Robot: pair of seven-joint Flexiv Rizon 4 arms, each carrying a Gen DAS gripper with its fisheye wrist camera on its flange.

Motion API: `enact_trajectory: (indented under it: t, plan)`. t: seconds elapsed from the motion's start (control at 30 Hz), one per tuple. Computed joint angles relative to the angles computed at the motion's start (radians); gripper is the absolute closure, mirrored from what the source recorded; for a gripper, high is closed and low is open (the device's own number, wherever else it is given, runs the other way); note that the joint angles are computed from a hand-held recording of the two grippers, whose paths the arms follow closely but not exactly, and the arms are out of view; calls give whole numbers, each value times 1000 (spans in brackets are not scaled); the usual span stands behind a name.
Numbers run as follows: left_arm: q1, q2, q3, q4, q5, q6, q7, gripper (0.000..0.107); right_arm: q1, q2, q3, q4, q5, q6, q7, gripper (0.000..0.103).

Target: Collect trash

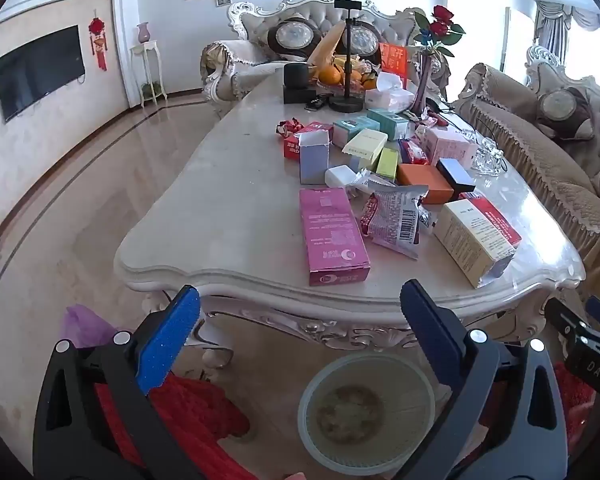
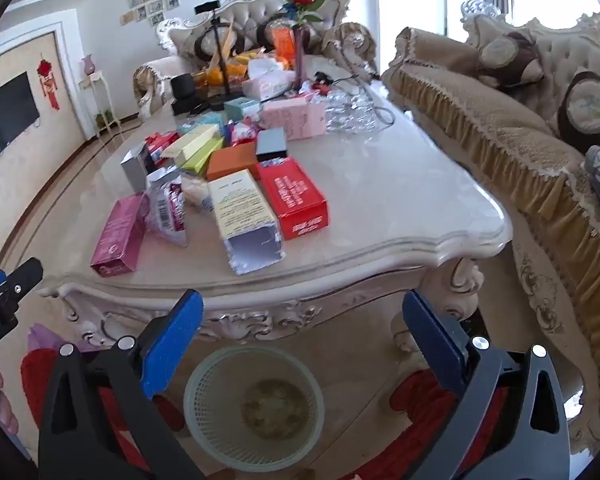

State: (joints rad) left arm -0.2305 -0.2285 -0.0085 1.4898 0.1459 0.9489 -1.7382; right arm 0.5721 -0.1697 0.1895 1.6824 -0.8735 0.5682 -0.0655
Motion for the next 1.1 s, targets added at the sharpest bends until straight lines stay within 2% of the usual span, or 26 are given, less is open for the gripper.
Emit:
enact_trajectory:
  t: [0.03,0.07,0.1,0.17,0.2,0.33,0.57,0.6,1.1]
  plan:
    - [-9,18,13,33,0,39,0,10,7,1,2,-2,-13,-16,-5,7]
    - [10,14,-7,34,-26,29,28,10,16,1,4,-7,-27,-42,-13,7]
    - [10,17,-6,37,-25,30,27,10,22,-21,9,-43,13,-59,-45,7]
    - [12,24,-4,46,-28,32,28,10,37,-26,8,-57,10,-82,-60,7]
    - [14,27,-4,51,-31,34,29,10,22,-21,4,-45,34,-49,-56,7]
    - [14,33,0,51,-18,33,18,10,26,-13,1,-34,28,-39,-38,7]
    - [17,47,-5,73,-13,34,33,10,22,-8,5,-28,38,-34,-22,7]
    - [17,38,-8,47,-12,9,32,10,22,-4,7,-22,37,-33,-19,7]
    - [11,21,-7,36,-3,-2,40,10,16,-3,10,-15,52,-27,-19,7]
